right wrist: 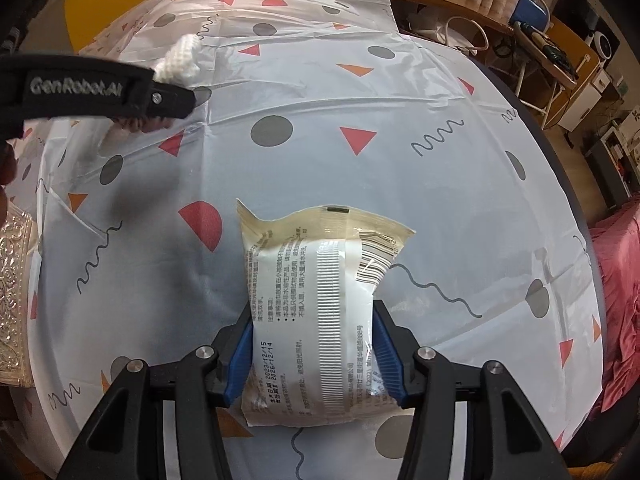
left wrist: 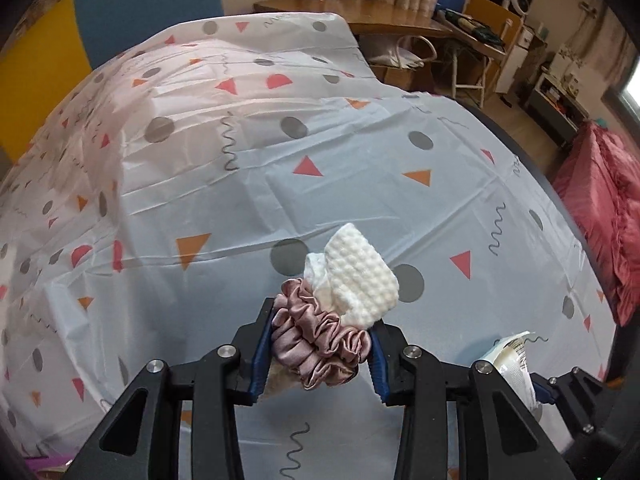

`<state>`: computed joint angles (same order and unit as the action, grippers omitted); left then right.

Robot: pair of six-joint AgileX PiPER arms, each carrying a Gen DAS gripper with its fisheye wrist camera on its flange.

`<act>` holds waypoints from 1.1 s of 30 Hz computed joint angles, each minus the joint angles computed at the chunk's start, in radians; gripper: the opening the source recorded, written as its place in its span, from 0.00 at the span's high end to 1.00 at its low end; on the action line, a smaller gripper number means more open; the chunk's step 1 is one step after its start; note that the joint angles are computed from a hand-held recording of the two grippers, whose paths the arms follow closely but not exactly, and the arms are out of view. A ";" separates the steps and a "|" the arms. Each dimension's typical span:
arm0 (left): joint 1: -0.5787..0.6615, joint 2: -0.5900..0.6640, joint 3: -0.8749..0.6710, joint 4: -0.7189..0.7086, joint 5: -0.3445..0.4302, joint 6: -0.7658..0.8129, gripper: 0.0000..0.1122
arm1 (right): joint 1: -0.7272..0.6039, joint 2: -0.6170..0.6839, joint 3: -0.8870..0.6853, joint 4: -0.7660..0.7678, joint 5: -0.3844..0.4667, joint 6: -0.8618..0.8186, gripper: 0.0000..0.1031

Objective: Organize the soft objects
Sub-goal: 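Carry the mesh sponge with scrunchie into the gold tray and open the left tool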

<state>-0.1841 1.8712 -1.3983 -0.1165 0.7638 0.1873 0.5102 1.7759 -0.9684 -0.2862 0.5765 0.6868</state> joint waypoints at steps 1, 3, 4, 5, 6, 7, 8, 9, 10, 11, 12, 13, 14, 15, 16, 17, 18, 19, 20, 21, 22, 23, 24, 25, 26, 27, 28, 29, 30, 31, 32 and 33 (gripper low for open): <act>0.016 -0.006 -0.013 0.008 0.012 -0.016 0.63 | 0.009 -0.001 0.004 -0.012 -0.002 0.016 0.47; 0.051 -0.021 -0.040 0.035 0.034 -0.060 0.63 | 0.022 -0.001 0.012 -0.036 -0.007 0.039 0.48; 0.071 -0.029 -0.051 0.048 0.045 -0.078 0.63 | 0.031 -0.001 0.015 -0.047 -0.009 0.054 0.48; 0.095 -0.035 -0.065 0.050 0.058 -0.091 0.63 | 0.043 -0.001 0.018 -0.058 -0.009 0.072 0.48; 0.121 -0.040 -0.080 0.050 0.074 -0.102 0.63 | 0.047 -0.001 0.020 -0.063 -0.010 0.080 0.48; 0.141 -0.045 -0.088 0.049 0.082 -0.107 0.63 | 0.053 -0.001 0.021 -0.072 -0.009 0.089 0.48; 0.163 -0.054 -0.092 0.048 0.088 -0.114 0.63 | 0.061 -0.001 0.022 -0.083 -0.008 0.101 0.48; 0.188 -0.064 -0.100 0.054 0.096 -0.118 0.63 | 0.070 -0.001 0.024 -0.096 -0.007 0.115 0.48; 0.206 -0.075 -0.101 0.058 0.098 -0.116 0.63 | 0.076 -0.001 0.025 -0.103 -0.006 0.126 0.48; 0.232 -0.088 -0.106 0.061 0.103 -0.114 0.63 | 0.074 -0.007 0.027 -0.100 -0.002 0.120 0.48; 0.257 -0.102 -0.105 0.057 0.107 -0.108 0.63 | 0.075 -0.008 0.030 -0.098 -0.005 0.122 0.48; 0.283 -0.112 -0.111 0.051 0.116 -0.101 0.63 | 0.073 -0.012 0.031 -0.093 -0.005 0.118 0.48; 0.309 -0.122 -0.115 0.042 0.123 -0.094 0.63 | 0.064 -0.018 0.029 -0.085 -0.001 0.100 0.48; 0.340 -0.130 -0.124 0.032 0.134 -0.082 0.63 | 0.066 -0.021 0.033 -0.090 -0.001 0.106 0.48; 0.360 -0.132 -0.136 0.026 0.143 -0.076 0.63 | 0.066 -0.022 0.035 -0.093 -0.002 0.108 0.48; 0.388 -0.139 -0.147 0.018 0.156 -0.068 0.63 | 0.065 -0.022 0.037 -0.094 -0.005 0.108 0.48; 0.413 -0.145 -0.158 0.009 0.169 -0.060 0.63 | 0.065 -0.023 0.040 -0.097 -0.007 0.111 0.48; 0.436 -0.150 -0.167 -0.003 0.182 -0.046 0.63 | 0.068 -0.025 0.044 -0.102 -0.010 0.118 0.48; 0.461 -0.158 -0.177 -0.010 0.194 -0.033 0.63 | 0.064 -0.024 0.045 -0.106 -0.012 0.115 0.48; 0.481 -0.166 -0.182 -0.013 0.201 -0.025 0.63 | 0.062 -0.021 0.043 -0.112 -0.013 0.117 0.48; 0.511 -0.174 -0.193 -0.030 0.215 -0.003 0.63 | 0.062 -0.019 0.044 -0.120 -0.016 0.121 0.48; 0.537 -0.178 -0.205 -0.042 0.227 0.012 0.63 | 0.067 -0.019 0.045 -0.130 -0.015 0.130 0.48; 0.556 -0.180 -0.217 -0.046 0.237 0.019 0.63 | 0.075 -0.020 0.046 -0.141 -0.012 0.143 0.48; 0.583 -0.181 -0.233 -0.058 0.252 0.031 0.63 | 0.083 -0.020 0.046 -0.152 -0.008 0.155 0.48; 0.612 -0.183 -0.249 -0.076 0.268 0.046 0.63 | 0.089 -0.020 0.047 -0.164 -0.006 0.167 0.48; 0.640 -0.183 -0.266 -0.091 0.285 0.060 0.63 | 0.093 -0.017 0.046 -0.176 -0.006 0.178 0.48; 0.665 -0.185 -0.278 -0.104 0.297 0.074 0.63 | 0.104 -0.017 0.046 -0.187 0.000 0.193 0.48; 0.689 -0.187 -0.287 -0.113 0.307 0.089 0.63 | 0.110 -0.017 0.047 -0.198 0.002 0.205 0.48; 0.713 -0.188 -0.298 -0.125 0.319 0.103 0.63 | 0.120 -0.017 0.047 -0.210 0.006 0.220 0.48; 0.733 -0.190 -0.308 -0.134 0.331 0.113 0.63 | 0.127 -0.017 0.047 -0.222 0.009 0.230 0.48; 0.761 -0.188 -0.326 -0.148 0.351 0.126 0.63 | 0.136 -0.022 0.047 -0.230 0.019 0.239 0.48; 0.789 -0.187 -0.341 -0.165 0.367 0.140 0.63 | 0.146 -0.024 0.048 -0.242 0.026 0.252 0.48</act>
